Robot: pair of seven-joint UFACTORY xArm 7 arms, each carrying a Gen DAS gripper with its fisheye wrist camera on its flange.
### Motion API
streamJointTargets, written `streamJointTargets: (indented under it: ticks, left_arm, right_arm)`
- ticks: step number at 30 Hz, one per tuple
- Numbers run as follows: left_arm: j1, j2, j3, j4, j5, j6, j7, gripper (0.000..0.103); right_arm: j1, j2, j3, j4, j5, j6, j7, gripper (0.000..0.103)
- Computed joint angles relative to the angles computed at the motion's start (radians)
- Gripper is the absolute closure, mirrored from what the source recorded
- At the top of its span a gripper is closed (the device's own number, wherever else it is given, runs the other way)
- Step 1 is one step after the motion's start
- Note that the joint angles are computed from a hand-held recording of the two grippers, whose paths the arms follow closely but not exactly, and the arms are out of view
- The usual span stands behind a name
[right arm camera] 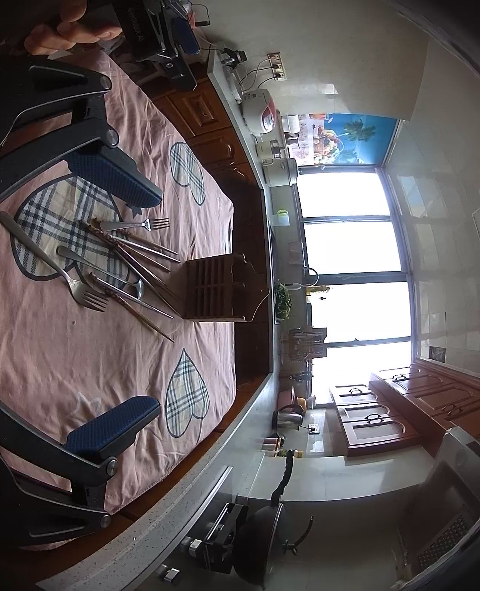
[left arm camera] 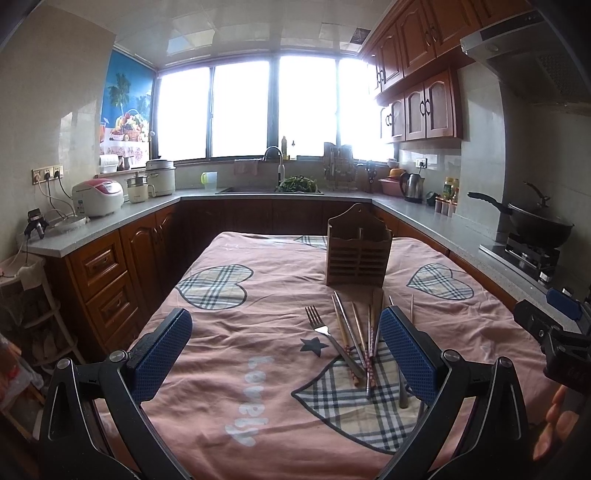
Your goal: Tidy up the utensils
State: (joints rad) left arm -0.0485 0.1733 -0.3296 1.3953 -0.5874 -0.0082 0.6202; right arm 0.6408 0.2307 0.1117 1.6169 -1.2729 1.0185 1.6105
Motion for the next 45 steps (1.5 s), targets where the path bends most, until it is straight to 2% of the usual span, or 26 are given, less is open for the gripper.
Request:
streamJointTargets:
  ticks: [6,21,34,45]
  left_arm:
    - [0.015,-0.005,-0.020,-0.005,-0.029,-0.010,0.029,0.000]
    - [-0.012,-0.013,0.020,0.002,-0.013,0.009,0.009,0.000]
    - [-0.014,-0.011,0.021,0.001,-0.013,0.006,0.009,0.000]
    - [-0.053,0.029,0.078,0.040,0.124,0.043,-0.122,0.000]
  right_arm:
    - [0.000,-0.003,0.002,0.001,-0.008,0.001,-0.002,0.000]
    - [0.007,0.005,-0.001,0.015,-0.001,0.001,-0.021,0.000]
    - [0.011,0.008,-0.004,0.019,-0.001,0.003,-0.022,0.000]
    - [0.010,0.026,-0.012,0.041,0.018,-0.006,-0.038,0.000]
